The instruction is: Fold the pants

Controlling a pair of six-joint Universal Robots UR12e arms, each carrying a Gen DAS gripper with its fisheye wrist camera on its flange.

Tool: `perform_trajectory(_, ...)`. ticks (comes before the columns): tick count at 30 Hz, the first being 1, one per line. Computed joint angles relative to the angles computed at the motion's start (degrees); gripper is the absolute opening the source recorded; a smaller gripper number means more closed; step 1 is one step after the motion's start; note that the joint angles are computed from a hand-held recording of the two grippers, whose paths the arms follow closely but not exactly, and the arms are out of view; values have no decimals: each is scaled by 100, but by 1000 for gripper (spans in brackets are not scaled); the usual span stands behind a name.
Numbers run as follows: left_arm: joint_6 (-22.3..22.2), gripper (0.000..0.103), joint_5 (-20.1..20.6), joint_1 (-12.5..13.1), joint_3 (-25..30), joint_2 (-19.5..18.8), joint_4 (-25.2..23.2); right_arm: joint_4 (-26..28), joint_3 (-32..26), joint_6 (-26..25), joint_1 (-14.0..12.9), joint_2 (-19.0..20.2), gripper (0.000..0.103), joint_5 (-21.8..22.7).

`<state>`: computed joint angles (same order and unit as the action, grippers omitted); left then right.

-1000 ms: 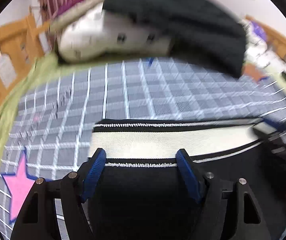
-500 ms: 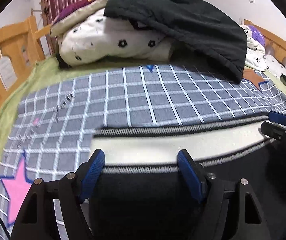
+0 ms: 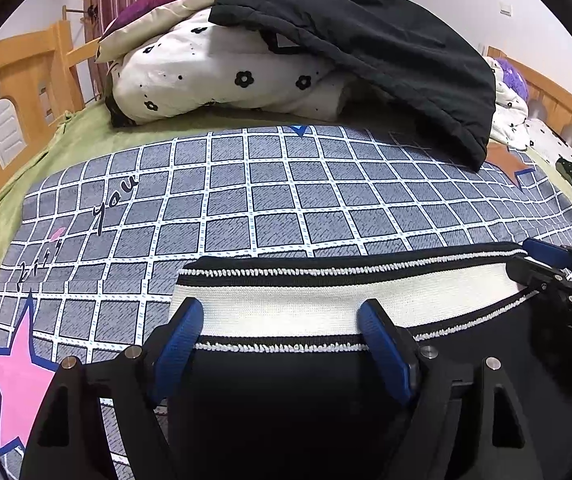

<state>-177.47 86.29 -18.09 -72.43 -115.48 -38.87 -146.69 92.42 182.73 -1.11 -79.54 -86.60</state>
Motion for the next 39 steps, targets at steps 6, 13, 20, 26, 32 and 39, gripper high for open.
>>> perform_trajectory(6, 673, 78, -238, 53, -678, 634, -356, 318, 170, 73, -23, -354, 57, 157)
perform_trajectory(13, 632, 79, -644, 311, -2376, 1878, 232, 317, 1246, 346, 160, -1361, 58, 77)
perform_trajectory(20, 1290, 79, -13, 360, -3202, 2508, 553, 249, 2025, 1165, 404, -2028, 61, -100)
perform_trajectory(26, 2149, 78, 609, 145, -3173, 2427, 837, 232, 2063, 1244, 507, -2231, 61, -171)
perform_trajectory(32, 2487, 41, 921, -29, -3150, 2257, 1063, 264, 2001, 1195, 612, -2247, 61, -443)
perform_trajectory(39, 275, 15, -492, 530, -3257, 2361, 973, 403, 2037, 1172, 642, -2267, 61, -548)
